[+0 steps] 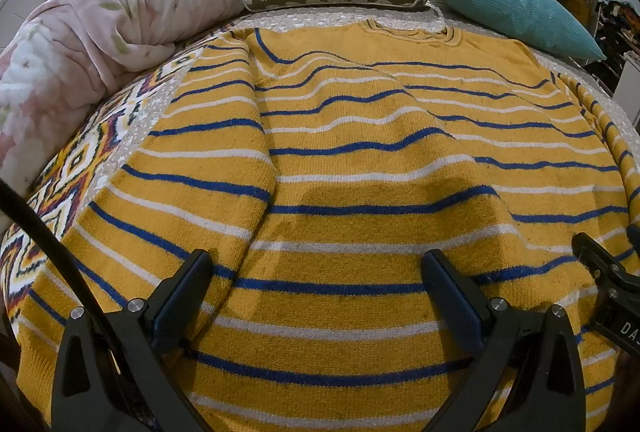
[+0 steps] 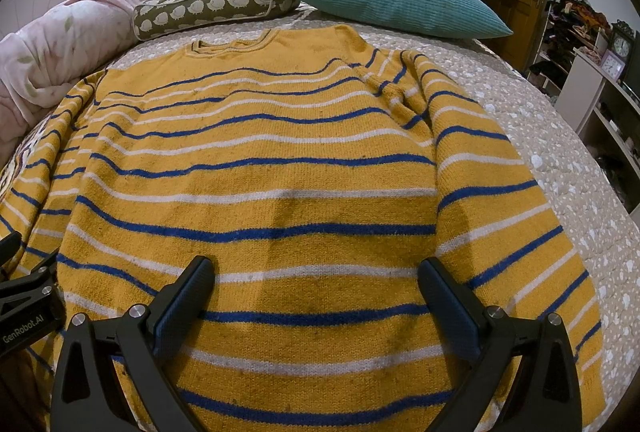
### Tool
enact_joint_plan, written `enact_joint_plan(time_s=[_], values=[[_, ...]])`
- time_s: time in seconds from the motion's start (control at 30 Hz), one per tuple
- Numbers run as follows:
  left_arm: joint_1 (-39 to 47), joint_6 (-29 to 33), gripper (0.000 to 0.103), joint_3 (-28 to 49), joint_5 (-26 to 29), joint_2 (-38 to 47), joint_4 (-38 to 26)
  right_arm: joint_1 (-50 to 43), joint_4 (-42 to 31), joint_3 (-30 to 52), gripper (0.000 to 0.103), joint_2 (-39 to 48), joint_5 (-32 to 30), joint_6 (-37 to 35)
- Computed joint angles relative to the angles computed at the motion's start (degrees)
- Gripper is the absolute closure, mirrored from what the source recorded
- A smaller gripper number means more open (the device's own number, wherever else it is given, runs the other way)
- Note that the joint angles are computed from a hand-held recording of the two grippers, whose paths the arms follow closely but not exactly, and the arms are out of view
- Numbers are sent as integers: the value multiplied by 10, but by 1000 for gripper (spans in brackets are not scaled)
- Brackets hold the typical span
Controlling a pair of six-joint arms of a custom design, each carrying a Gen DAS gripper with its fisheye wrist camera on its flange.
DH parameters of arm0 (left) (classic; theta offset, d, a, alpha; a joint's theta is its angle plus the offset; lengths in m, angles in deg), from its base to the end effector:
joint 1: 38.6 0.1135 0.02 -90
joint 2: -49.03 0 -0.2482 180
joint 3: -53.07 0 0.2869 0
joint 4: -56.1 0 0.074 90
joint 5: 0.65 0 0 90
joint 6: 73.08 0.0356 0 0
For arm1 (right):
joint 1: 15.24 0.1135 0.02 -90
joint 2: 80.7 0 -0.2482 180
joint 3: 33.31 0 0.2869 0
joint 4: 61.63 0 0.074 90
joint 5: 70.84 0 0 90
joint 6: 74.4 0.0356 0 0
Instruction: Fold small clothes
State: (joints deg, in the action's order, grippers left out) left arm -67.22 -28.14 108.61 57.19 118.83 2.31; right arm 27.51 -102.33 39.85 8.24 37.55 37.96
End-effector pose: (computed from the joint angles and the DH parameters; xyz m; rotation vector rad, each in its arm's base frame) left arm 0.2297 -0.1037 0.1792 -0.4942 2.4467 0.2852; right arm 0.2654 0.2300 0.1938 -0.3202 2.4638 0.0636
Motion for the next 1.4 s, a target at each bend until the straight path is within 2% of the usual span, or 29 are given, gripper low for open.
enact_joint_plan(time_s=[0.33, 0.43, 0.47, 0.5, 0.57, 0.63, 0.73, 0.8, 0.87, 0.9, 0.97, 1.03, 1.1, 1.13, 1.17, 1.27, 1.4], values=[[-9, -6, 0, 7, -12, 6, -8, -1, 2, -2, 0, -2, -1, 0], [-5, 6, 0, 18, -1, 6, -23, 0, 1, -1, 0, -2, 0, 0], [-3, 14, 7, 22, 7, 1, -29, 0, 1, -1, 0, -2, 0, 0], [-3, 17, 21, 24, 12, -7, -37, -1, 1, -2, 0, -2, -1, 0], [-4, 29, 38, 26, 34, -50, -68, -1, 2, -2, 0, -3, -1, 0], [3, 47, 39, 10, 64, -131, -88, 0, 1, -2, 0, -3, 0, 0], [21, 65, 35, -9, 53, -258, -151, -1, 2, -3, 0, -3, 0, -1], [57, 86, 24, -27, 43, -326, -187, -1, 2, -3, 0, -3, 0, -1], [133, 120, 23, -55, 36, -387, -219, -1, 2, -3, 0, -3, -1, -1], [194, 151, 23, -72, 52, -408, -225, -2, 3, -4, 0, -3, -1, -2], [322, 216, 23, -95, 131, -423, -217, -1, 2, -3, 0, -3, 0, -1], [440, 278, 31, -116, 249, -432, -212, -1, 2, -3, 0, -3, 0, 0], [473, 304, 68, -123, 306, -430, -214, -1, 2, -3, 0, -3, 0, -1], [469, 308, 77, -124, 306, -431, -214, -1, 2, -3, 0, -3, 0, -1], [453, 302, 100, -121, 287, -430, -215, 0, 2, -2, 0, -2, 1, 0], [447, 294, 100, -103, 239, -412, -212, -1, 2, -3, 0, -3, 0, -1], [502, 322, 100, -74, 106, -386, -184, 0, 2, -3, 0, -2, 0, 0]])
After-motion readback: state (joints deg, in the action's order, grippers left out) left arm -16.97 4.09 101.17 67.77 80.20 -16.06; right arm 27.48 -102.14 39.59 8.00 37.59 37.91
